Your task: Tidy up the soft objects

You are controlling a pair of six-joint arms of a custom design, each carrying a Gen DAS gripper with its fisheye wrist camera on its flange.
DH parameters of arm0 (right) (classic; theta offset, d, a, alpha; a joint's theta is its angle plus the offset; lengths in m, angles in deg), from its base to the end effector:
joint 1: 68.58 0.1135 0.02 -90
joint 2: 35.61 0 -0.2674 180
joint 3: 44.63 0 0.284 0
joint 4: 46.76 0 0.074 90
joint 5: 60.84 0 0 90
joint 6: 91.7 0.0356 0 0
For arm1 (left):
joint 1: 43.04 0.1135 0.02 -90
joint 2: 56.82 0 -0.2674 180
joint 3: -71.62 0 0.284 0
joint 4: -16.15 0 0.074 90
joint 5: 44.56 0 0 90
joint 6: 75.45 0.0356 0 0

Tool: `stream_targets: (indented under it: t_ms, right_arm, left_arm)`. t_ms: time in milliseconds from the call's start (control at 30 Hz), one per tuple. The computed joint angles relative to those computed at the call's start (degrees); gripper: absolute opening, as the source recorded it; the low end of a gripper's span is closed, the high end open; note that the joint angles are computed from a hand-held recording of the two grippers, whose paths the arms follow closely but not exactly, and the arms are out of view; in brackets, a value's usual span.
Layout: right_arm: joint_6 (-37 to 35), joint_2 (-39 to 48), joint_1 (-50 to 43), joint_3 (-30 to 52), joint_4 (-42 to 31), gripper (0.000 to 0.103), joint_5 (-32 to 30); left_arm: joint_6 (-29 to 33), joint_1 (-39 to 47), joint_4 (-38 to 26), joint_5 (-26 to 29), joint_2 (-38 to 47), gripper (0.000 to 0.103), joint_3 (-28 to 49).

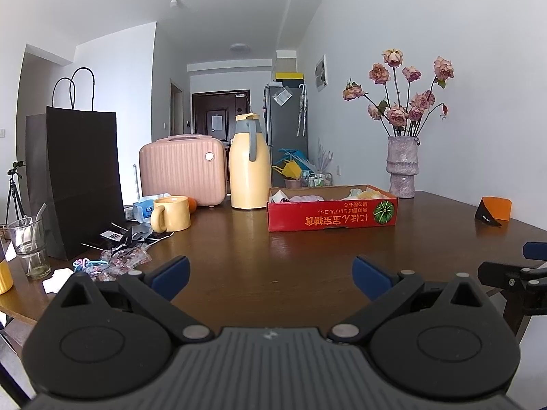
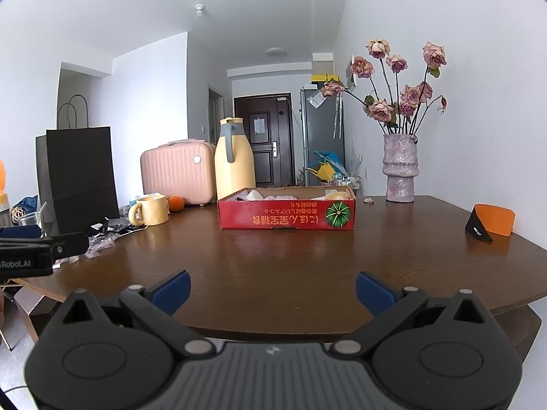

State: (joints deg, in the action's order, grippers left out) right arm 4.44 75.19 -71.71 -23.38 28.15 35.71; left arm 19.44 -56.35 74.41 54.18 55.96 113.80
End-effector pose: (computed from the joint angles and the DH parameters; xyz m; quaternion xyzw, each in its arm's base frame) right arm 0.2224 -0.0162 0.0518 0.0987 0.7847 -0.0292 0.6112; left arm 0.3146 -0.0800 0.0688 0.1700 0.7594 -0.1051 0.6191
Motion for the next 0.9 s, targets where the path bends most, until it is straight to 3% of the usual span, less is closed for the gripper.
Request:
stream_targets:
  t_ms: [900]
  right_arm:
    - [1.24, 0.24, -0.12, 0.58, -0.79, 0.103, -0.02]
  left_arm:
    - [0.07, 0.27, -0.34, 0.03, 1.71, 0.103, 1.18]
